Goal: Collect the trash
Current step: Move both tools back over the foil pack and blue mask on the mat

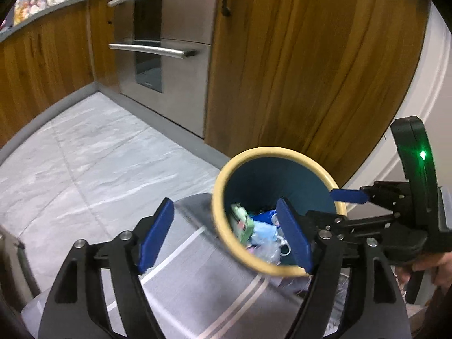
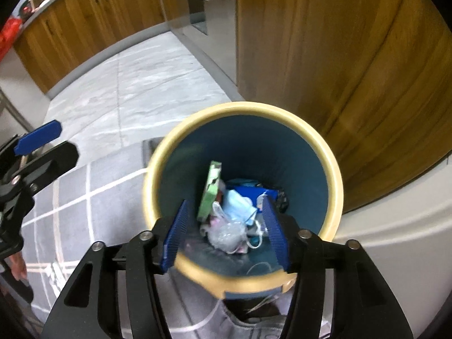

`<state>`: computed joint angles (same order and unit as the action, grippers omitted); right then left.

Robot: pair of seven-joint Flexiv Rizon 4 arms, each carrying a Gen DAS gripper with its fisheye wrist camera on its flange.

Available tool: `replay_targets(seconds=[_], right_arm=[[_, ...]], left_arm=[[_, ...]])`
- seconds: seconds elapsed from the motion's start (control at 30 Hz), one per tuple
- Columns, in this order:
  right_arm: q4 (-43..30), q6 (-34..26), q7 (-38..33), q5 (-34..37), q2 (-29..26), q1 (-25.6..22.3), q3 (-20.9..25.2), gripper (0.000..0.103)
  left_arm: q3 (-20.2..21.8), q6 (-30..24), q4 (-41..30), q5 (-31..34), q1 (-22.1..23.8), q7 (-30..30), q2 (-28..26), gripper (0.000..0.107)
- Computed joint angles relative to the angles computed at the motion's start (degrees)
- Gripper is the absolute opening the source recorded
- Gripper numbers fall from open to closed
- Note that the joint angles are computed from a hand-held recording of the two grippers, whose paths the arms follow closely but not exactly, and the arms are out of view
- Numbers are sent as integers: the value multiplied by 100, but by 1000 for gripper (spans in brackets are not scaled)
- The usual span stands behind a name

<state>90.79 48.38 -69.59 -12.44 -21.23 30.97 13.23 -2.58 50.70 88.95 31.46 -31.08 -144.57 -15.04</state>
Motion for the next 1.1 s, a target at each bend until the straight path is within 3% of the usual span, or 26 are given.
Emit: replay_targets(seconds=[0.1,0.2,0.43,0.63,0.73,0.87,1.1], right_arm=[[201,180,-34,54,242,19,98,78],[470,424,145,-42,503,98,121,94],[1066,949,664,-534,952,350,213,97],[1570,1257,832,-827,1305,531,436,98],[1801,1345,772,-904,1425,622,556,98],[2063,1430,877,-1084,1506,795,670,98],[2498,1447,1504,-1140,1573,1089,842,98]], left_arm=[[13,-199,304,181,-118,-282,445,84],[-160,-823,524,571,-212,-637,941,97],[-801,-2029,1089,740,-150,-1027,1920,97],[-1374,-2674,1625,612,-18,-1598,2615,97],[-1582,-2774,1972,452,67,-1920,2963,97],[-1887,-3202,2184,341,268,-1899,3291,97],[-1983,-3074,2800,-114,524,-2015,3695,97]])
